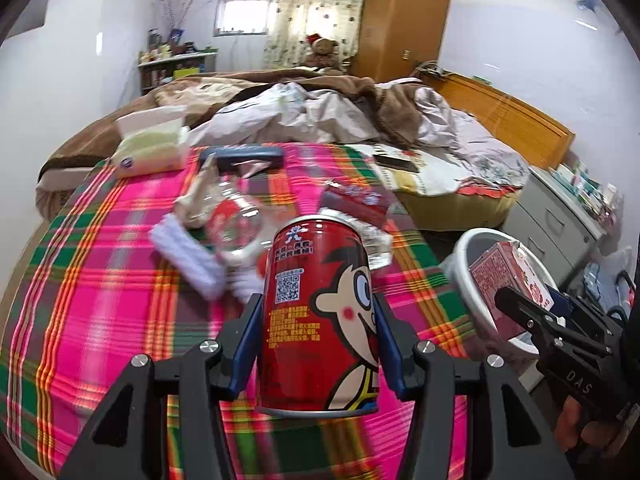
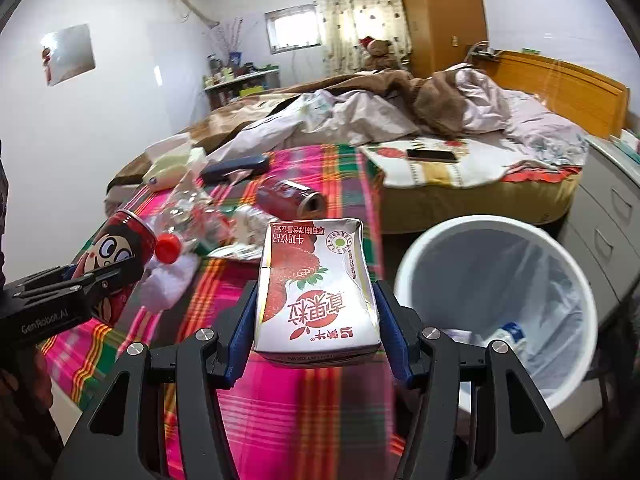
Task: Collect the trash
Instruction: 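Carry the can and carton over the white bin and open both tools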
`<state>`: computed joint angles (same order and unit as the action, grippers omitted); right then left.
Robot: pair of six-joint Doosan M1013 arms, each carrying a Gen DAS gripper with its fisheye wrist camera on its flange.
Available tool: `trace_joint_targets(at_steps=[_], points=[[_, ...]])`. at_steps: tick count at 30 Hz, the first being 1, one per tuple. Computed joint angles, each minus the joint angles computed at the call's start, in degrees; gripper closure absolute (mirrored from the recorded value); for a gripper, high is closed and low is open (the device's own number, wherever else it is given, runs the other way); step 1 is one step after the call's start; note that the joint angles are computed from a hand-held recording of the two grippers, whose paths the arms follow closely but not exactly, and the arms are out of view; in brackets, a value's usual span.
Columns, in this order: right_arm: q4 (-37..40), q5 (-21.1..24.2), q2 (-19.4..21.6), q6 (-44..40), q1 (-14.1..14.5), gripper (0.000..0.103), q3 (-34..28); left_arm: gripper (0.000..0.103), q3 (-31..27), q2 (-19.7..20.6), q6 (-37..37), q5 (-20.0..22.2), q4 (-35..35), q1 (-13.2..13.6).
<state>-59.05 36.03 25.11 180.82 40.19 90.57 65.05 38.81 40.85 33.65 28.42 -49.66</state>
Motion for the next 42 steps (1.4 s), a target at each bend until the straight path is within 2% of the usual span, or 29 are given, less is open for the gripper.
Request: trace_joint_targets(at_steps=[8,21,32,37,41,42], points=[[-3.9,3.2,-2.2,5.8,-0.5,0.046,2.9,0.049,-5.5,2.7,8.5,-0.1,-4.0,-1.8],[-3.5,8.4,-5.1,9.4,-2.1,0.046,7.0,0.049,-16.6,8.9,24.3,3.1,-14.6,-4.1],[3.4,7.7,-5.7,4.5,-5.0,0.046,8.9,0.049,-28.8,16.1,35.6,10.2,-24.7,-5.1],[6.6,7.5,-5.5,1.0,-6.1,0.046,9.3,0.048,-32.9,18.6,37.0,13.6,-27.8,-5.0],[8.7,7.9,-5.1,-1.3,-6.7,0.045,9.1,0.048,-33.8,19.4,37.3,14.2,-28.8,-4.9],[9.5,7.6,-5.1,-2.1,-6.9,0.045,9.1,0.045,-34.0,19.5,37.4,14.2,-29.2,-4.8]])
